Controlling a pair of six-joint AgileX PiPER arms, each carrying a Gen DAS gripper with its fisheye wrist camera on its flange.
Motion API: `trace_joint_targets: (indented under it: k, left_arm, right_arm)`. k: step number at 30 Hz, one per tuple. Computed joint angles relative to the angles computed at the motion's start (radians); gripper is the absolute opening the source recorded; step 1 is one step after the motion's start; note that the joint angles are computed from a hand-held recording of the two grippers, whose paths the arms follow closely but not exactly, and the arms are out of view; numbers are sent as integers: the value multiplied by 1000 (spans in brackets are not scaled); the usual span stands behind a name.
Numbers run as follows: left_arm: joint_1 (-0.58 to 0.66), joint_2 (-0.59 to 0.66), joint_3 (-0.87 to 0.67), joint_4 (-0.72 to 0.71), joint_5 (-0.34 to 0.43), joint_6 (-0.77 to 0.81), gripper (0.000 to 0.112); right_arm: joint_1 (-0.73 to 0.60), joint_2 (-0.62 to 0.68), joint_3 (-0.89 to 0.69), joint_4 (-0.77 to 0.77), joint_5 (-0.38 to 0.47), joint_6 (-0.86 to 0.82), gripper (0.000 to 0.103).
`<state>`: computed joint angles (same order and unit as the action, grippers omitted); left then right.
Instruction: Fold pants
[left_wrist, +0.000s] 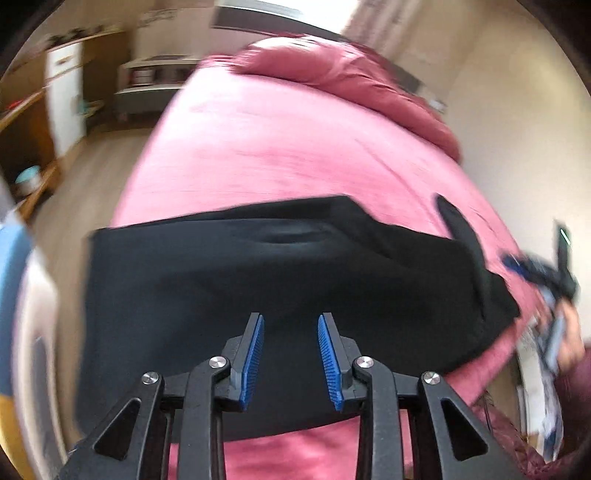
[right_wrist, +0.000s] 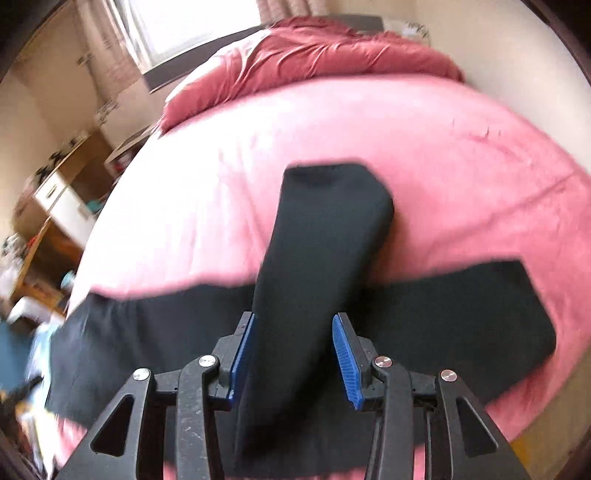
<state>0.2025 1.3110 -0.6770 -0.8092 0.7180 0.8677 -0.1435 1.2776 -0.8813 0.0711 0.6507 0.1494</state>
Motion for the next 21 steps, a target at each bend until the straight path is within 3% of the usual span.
trace_joint_targets:
  k: [5,8,10,14,15,17,18,21]
  left_arm:
    - [-190,55,19,-26,-83,7,32]
    - [-239,82,37,-38,-103,17,32]
    - [-267,111,39,-40,-119,27,33]
    - [-280,136,40,-29,-113,10,33]
    - [-282,137,41,-28,-115,3,33]
    - [-272,144,40,-40,-106,15,33]
    - [-268,146,39,-48,-102,25,33]
    - [-277,157,28,-61,-105,44,33]
  right_arm:
    - [35,338,-321,-66,28,90,43]
    - [76,541,-537,-182,113,182,43]
    - [103,630,-632,-244,164,225,49]
    - [150,857,-882,-397,364,280,52]
    - [151,871,-893,-400,372,273,51]
    - [149,858,-878,-404,355,263,31]
    - [147,847,-868,-402,350,257,10]
    - [118,735,-751,-347,272,229,6]
